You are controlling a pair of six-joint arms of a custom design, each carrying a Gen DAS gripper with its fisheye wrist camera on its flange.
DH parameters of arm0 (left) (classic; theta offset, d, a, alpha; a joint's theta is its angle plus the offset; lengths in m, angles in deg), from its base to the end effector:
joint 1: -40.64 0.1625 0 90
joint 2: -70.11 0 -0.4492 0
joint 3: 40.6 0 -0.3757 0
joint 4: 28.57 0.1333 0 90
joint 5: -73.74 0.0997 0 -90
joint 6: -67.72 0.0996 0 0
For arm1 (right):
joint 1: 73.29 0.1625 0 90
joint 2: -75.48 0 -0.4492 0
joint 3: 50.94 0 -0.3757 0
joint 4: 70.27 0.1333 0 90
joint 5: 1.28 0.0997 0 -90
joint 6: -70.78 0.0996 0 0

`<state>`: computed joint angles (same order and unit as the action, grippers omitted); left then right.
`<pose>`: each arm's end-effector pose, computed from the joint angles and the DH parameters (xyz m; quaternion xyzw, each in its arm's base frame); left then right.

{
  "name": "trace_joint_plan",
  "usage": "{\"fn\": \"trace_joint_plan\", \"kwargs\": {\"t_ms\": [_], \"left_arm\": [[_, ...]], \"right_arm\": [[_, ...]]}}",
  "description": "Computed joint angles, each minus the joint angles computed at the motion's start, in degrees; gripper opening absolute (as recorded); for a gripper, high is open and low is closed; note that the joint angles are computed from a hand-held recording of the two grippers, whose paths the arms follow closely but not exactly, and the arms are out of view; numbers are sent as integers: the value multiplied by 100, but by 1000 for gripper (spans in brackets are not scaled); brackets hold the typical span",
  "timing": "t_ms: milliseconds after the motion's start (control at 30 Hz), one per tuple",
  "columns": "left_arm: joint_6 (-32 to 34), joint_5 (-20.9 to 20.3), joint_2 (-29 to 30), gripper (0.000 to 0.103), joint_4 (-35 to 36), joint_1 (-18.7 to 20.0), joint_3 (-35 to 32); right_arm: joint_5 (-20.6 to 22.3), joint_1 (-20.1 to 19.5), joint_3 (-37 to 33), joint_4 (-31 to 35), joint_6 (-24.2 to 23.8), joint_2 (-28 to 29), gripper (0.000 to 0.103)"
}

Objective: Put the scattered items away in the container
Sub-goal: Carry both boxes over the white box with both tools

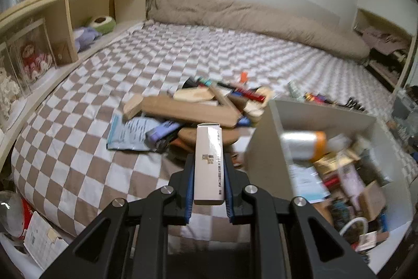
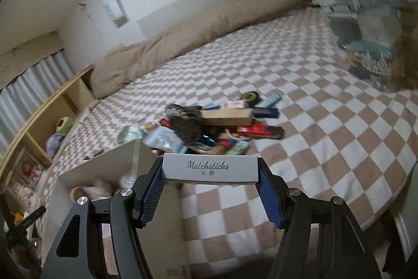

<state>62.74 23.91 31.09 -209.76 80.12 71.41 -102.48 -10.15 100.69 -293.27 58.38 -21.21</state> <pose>-0.3201 -0.5196 0.0449 0.3088 0.8761 -0.2893 0.2309 -0.0247 -0.3010 0.3784 -0.1583 -0.7592 0.5648 0.2819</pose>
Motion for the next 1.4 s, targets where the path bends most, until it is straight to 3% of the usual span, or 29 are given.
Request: {"fn": "trace_joint_plan", "kwargs": {"t_ms": [133,233,433,800,1000,1400], "left_arm": [[139,-184,-71,19,-257,-190,120],[224,-394,-106,19,-370,-264,170],[157,-630,-133,19,-312,-417,245],[34,-1233,-38,19,-75,-597,405],[18,-1465,60,19,85,-743,433],[-54,-1971,143,19,292,-801,472]], "right_arm": [[-397,572,-36,-51,-203,198,67],[-920,1090,-99,-196,-424,503,67],[-1188,1628,-174,-21,-590,848,67],[-1057,1921,-151,797,-543,1229,67],[-1086,1981,-17,1175,-291,1191,67],[-1646,2359,18,1640,-109,1409,67]]}}
